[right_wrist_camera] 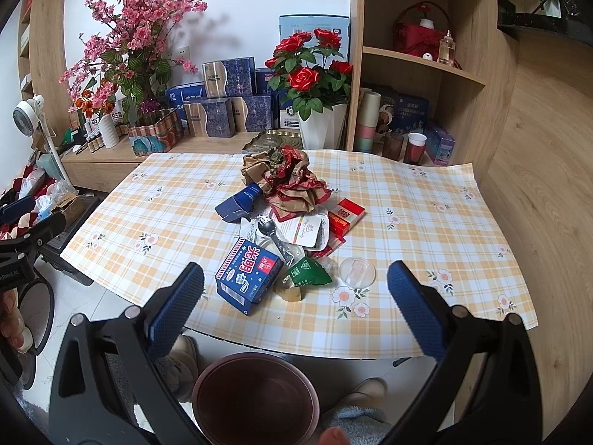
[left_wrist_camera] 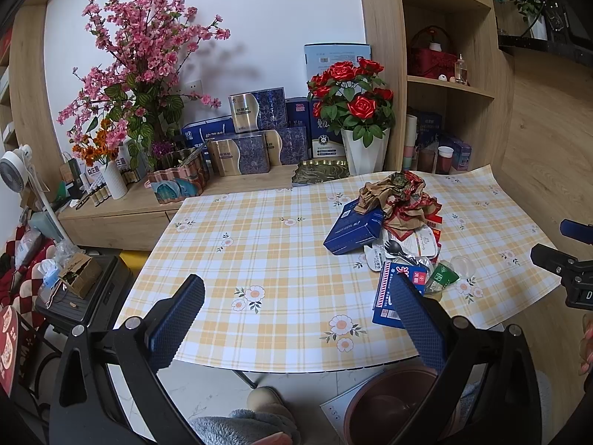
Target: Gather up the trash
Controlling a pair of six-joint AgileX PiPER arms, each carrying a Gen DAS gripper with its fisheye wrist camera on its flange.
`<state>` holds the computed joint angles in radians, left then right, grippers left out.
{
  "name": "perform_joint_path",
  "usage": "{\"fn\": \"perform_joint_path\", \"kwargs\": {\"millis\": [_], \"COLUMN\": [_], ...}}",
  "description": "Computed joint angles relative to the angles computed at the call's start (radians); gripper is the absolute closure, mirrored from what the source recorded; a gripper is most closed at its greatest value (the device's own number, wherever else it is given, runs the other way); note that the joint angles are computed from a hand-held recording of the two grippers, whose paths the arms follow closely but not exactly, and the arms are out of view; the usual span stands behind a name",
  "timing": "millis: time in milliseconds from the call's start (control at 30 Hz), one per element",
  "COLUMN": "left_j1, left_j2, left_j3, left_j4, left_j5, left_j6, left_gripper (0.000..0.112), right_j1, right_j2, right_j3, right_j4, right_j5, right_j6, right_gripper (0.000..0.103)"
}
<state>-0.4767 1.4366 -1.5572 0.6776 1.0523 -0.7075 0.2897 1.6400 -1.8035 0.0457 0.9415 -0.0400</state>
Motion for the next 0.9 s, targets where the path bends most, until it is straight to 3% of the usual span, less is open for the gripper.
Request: {"fn": "perform_joint_path", "kwargs": {"millis": [900], "left_j1": [0.0], "left_j2": [-0.016], "left_j3": [-0.009], "left_j4": [-0.004], "left_j5": [0.011], "left_j6": [0.018], "left_gripper": [0.014], "right_j1": [0.001], "right_j2": [0.003], "right_j3": [-0.012], "right_j4": [-0.001], "right_j5": [0.009], "right_j6": [0.001], "right_gripper": [0.006]}}
